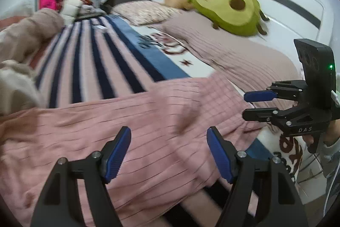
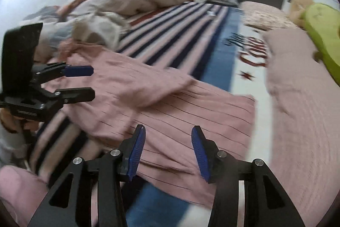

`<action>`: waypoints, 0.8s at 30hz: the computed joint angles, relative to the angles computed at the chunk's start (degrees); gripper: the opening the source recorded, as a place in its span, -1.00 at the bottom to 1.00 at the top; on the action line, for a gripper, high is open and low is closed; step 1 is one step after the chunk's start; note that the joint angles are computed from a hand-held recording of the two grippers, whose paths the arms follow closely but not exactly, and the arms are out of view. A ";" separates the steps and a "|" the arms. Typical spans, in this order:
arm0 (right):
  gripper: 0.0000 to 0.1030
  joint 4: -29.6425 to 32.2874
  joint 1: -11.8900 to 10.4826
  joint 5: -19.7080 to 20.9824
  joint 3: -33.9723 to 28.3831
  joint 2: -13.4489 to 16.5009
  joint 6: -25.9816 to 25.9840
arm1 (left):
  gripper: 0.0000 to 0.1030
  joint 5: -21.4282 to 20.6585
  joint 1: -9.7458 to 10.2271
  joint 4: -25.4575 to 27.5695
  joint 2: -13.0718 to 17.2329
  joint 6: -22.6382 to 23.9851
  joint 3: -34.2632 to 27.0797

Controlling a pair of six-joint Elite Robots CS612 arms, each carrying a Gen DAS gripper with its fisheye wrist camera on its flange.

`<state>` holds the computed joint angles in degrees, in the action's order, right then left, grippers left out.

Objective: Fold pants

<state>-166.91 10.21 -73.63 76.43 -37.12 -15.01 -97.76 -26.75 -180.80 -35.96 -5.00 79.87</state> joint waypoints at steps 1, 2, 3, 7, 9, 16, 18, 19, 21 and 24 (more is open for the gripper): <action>-0.22 -0.19 -0.41 0.13 0.45 0.01 0.50 | 0.36 -0.66 -0.27 1.42 0.54 0.15 -1.09; -0.22 -0.17 -0.79 0.62 0.78 -0.06 0.76 | 0.36 -1.01 -0.62 3.01 1.15 0.29 -2.22; -0.22 -0.41 -1.20 1.26 1.22 0.02 1.18 | 0.36 -0.59 -1.02 4.31 1.75 0.42 -3.23; -0.22 -1.78 -1.90 1.58 2.17 0.37 0.74 | 0.23 5.15 -2.23 7.82 3.42 0.20 -5.83; -0.22 -2.44 -2.28 2.18 2.62 0.41 0.76 | -0.22 7.65 -2.38 8.21 3.64 0.08 -5.92; -0.22 -3.86 -2.96 3.36 3.28 0.47 3.15 | -0.66 15.06 -1.67 7.24 2.13 -2.58 -2.88; -0.22 -4.14 -2.98 3.12 3.61 0.30 3.46 | -0.66 18.47 -1.47 6.51 1.26 -4.12 -1.22; -0.22 -4.15 -2.97 3.02 3.72 0.23 3.50 | -0.66 19.86 -1.31 6.31 0.90 -4.54 -0.49; -0.22 -4.23 -2.90 2.71 3.86 0.09 3.58 | -0.62 19.67 -0.66 6.22 0.03 -5.19 0.88; -0.22 -4.83 -2.85 2.45 3.89 0.02 3.86 | -0.21 14.88 0.37 2.26 -1.32 -6.64 3.42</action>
